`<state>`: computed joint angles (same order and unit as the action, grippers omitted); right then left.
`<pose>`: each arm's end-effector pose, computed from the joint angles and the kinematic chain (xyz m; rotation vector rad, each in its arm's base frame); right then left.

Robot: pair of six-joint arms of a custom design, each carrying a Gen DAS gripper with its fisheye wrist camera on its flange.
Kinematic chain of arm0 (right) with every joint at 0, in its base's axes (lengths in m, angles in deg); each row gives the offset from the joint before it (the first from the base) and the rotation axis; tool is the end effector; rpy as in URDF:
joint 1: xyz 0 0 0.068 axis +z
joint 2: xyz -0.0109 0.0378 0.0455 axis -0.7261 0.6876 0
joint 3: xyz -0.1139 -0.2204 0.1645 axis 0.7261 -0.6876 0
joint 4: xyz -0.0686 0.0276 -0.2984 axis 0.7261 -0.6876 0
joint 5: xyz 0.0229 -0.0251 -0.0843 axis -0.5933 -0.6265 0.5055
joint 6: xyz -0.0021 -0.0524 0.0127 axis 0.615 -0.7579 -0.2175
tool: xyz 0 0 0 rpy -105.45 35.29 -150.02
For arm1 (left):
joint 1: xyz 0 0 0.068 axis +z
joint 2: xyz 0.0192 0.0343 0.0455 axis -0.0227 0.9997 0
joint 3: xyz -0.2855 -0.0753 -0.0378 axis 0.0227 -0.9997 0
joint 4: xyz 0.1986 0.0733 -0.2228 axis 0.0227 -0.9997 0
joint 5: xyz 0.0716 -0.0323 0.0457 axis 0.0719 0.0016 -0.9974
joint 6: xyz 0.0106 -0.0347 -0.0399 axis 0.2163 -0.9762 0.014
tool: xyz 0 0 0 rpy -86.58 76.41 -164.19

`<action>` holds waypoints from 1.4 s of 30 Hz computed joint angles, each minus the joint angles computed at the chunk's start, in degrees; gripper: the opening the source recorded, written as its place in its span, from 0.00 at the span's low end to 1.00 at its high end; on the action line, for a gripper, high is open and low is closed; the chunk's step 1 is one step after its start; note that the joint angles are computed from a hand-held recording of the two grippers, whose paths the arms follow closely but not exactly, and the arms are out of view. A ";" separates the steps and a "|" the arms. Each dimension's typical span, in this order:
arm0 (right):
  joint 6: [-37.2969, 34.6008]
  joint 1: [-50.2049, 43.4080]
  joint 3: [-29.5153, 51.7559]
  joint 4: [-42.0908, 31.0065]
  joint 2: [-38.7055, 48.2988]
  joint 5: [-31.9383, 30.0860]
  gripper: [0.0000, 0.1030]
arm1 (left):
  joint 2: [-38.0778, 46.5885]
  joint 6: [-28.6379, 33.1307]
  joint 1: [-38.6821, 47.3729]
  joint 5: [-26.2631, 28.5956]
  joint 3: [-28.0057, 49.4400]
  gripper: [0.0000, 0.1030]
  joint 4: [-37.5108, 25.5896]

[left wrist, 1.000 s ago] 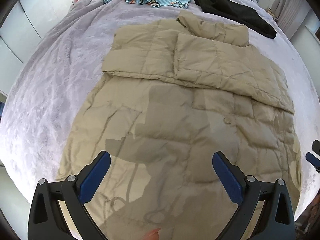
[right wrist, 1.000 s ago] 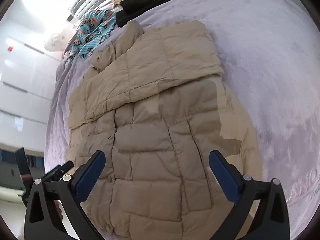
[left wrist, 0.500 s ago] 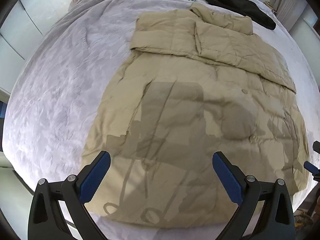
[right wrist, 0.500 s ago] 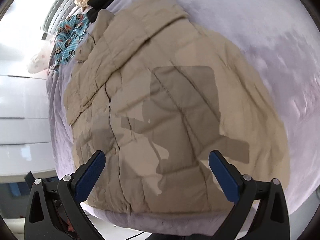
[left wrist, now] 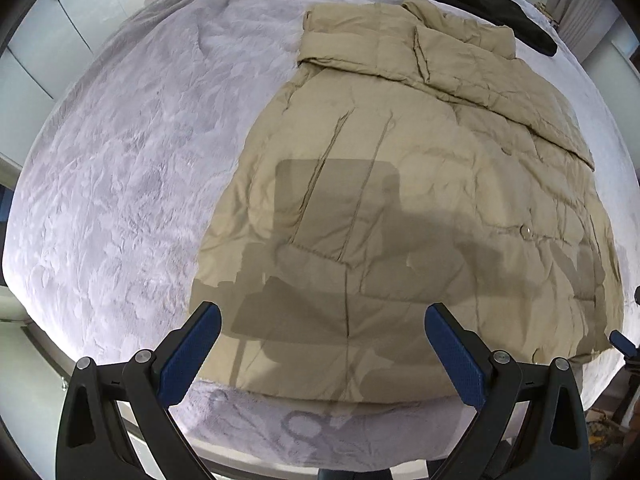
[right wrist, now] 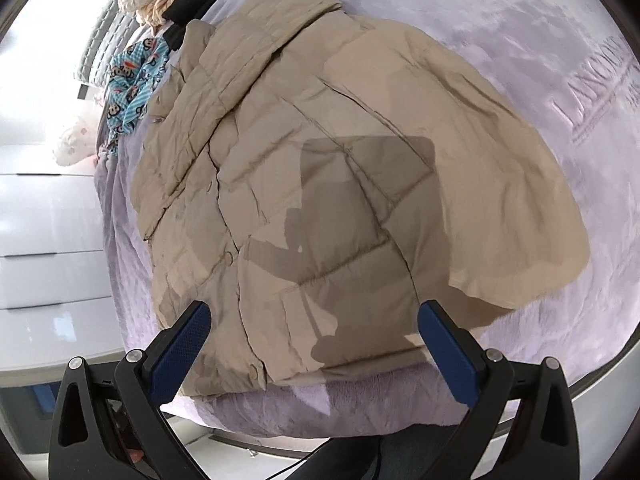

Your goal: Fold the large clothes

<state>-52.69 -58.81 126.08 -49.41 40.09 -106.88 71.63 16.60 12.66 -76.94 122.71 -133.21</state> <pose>0.2488 -0.0350 0.2411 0.6423 2.8630 0.8301 0.2094 0.0508 0.2827 -0.3769 2.9057 -0.0122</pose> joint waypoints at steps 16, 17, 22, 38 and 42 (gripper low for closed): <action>-2.79 -11.59 -7.32 -1.30 -3.18 -4.94 1.00 | 4.39 26.02 34.94 24.83 -1.93 0.99 -13.25; -2.81 -12.59 -7.76 -1.29 -3.19 -5.06 1.00 | 6.22 27.50 36.43 26.41 -2.52 0.99 -14.57; -2.42 -18.22 -10.48 1.17 -1.81 -7.85 1.00 | 8.72 23.51 34.23 31.73 -7.66 0.99 -13.03; 9.56 -19.46 -13.46 12.63 3.15 -14.18 0.10 | 8.15 5.94 21.21 33.87 -4.03 0.11 -1.03; 7.30 -16.52 -9.74 10.54 1.20 -13.61 0.08 | 8.15 6.29 21.49 36.15 2.04 0.11 -3.04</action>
<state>-45.38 -75.34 116.34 -38.87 41.29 -120.49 79.79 22.89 34.15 -40.78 124.75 -136.24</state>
